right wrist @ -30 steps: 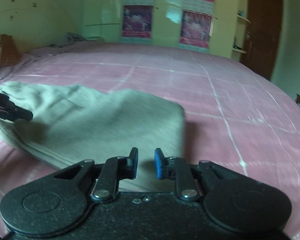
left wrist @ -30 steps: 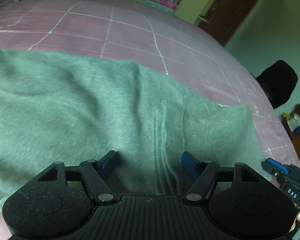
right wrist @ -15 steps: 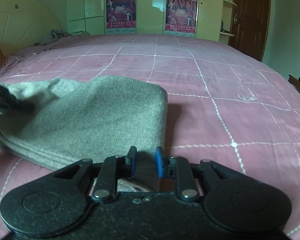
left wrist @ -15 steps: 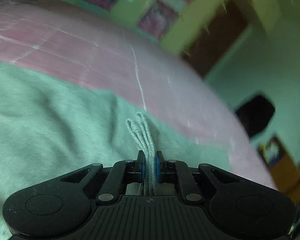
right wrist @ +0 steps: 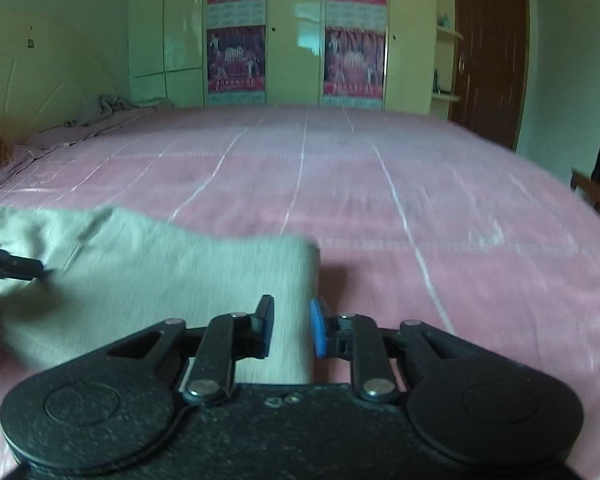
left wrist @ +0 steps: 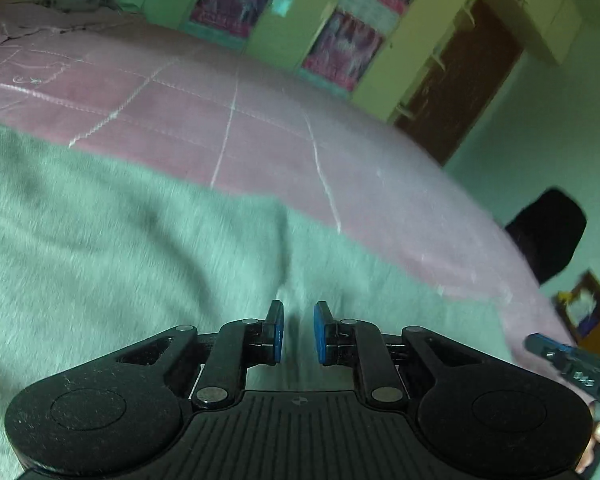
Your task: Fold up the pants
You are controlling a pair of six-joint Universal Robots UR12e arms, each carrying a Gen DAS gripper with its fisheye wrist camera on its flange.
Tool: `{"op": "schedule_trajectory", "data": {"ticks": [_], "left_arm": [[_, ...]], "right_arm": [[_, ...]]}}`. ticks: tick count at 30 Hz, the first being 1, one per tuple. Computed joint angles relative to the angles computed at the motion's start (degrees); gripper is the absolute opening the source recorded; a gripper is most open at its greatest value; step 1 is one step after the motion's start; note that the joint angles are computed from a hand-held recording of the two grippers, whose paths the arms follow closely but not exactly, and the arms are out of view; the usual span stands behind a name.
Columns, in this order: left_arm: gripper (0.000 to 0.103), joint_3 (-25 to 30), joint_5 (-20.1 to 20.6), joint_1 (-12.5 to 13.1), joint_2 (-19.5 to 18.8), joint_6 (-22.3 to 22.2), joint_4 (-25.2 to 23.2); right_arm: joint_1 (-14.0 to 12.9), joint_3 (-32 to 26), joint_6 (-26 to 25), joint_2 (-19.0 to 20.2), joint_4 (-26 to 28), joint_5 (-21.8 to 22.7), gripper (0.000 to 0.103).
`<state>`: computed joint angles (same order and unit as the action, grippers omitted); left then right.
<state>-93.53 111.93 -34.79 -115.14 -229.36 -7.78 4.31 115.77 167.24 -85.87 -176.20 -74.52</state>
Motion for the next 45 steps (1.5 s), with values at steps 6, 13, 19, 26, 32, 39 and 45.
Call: {"op": "schedule_trajectory", "data": {"ticks": [6,13,19,26,32,39,45], "left_arm": [[0.027,3.75,-5.72,1.88,-1.38,1.4,-8.74],[0.027,2.07,-7.99,2.34,-1.65,0.28,-3.66],[0.027,0.03,-2.48,0.95,0.2,-0.25,-0.4],[0.093,-10.38,19.7,-3.06,8.06,-10.82,-0.52],[0.094,-20.8,21.22,-0.62,14.99,-27.82,-0.9],[0.086,-24.29,6.25,7.43,10.59,-25.95,20.98],[0.029,-22.5,15.51,4.94,5.54,-20.7,36.07]], "right_arm": [[2.3,-6.96,-1.13,5.34,4.62,-3.44,0.018],[1.73,-5.45,0.41,4.56,5.99,-4.02,0.018],[1.65,-1.53,-4.62,2.08,4.6,-4.96,0.02],[-1.06,1.27,-6.52,-1.17,7.58,-0.47,0.03],[-3.52,3.32,-1.65,-2.35,2.34,1.96,0.043],[-4.61,3.19,2.78,-1.96,4.23,2.03,0.044],[-4.03,3.53,2.17,-1.97,3.49,-0.51,0.043]]}}
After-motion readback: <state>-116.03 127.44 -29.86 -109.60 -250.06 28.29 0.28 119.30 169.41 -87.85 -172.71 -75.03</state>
